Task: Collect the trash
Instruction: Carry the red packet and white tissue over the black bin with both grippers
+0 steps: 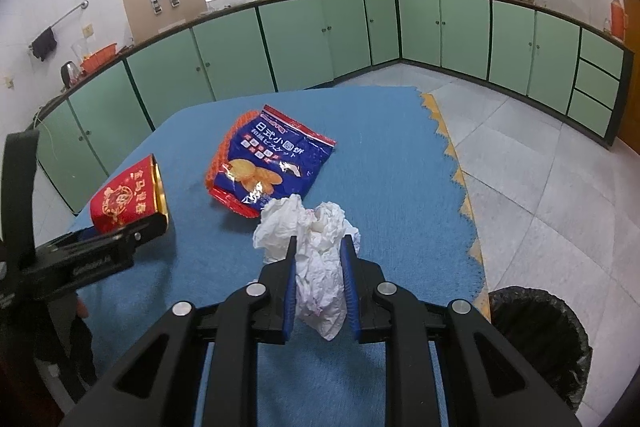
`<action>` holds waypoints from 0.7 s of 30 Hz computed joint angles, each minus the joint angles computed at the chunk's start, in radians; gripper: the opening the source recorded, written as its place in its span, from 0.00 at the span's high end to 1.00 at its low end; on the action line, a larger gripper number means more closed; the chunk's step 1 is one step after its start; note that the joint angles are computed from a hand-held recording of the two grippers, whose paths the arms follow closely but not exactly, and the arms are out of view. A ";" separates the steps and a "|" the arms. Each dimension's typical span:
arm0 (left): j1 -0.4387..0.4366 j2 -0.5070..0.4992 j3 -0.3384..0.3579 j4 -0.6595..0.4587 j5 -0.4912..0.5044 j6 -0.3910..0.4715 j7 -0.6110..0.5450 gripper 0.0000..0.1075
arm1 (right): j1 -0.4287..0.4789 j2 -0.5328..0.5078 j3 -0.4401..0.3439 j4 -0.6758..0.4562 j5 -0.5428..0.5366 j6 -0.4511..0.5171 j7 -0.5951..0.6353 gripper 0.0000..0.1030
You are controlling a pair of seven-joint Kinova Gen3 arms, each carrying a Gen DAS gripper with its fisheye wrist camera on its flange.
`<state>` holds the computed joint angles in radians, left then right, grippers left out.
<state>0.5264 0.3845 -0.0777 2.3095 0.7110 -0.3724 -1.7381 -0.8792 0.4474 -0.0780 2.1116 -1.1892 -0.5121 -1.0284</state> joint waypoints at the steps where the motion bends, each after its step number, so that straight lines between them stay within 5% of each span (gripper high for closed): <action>1: 0.008 -0.004 0.001 0.006 0.001 -0.008 -0.004 0.24 | -0.003 -0.004 -0.001 0.004 -0.002 -0.004 0.000 0.80; 21: 0.159 -0.054 0.102 0.032 0.272 -0.122 -0.253 0.24 | -0.010 -0.134 -0.090 0.145 -0.081 -0.150 -0.012 0.81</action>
<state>0.6856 0.3307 0.0246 2.3416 0.9833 -0.4946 -1.9914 -0.8895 0.3132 -0.1678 2.2569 -1.2704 -0.6624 -1.0402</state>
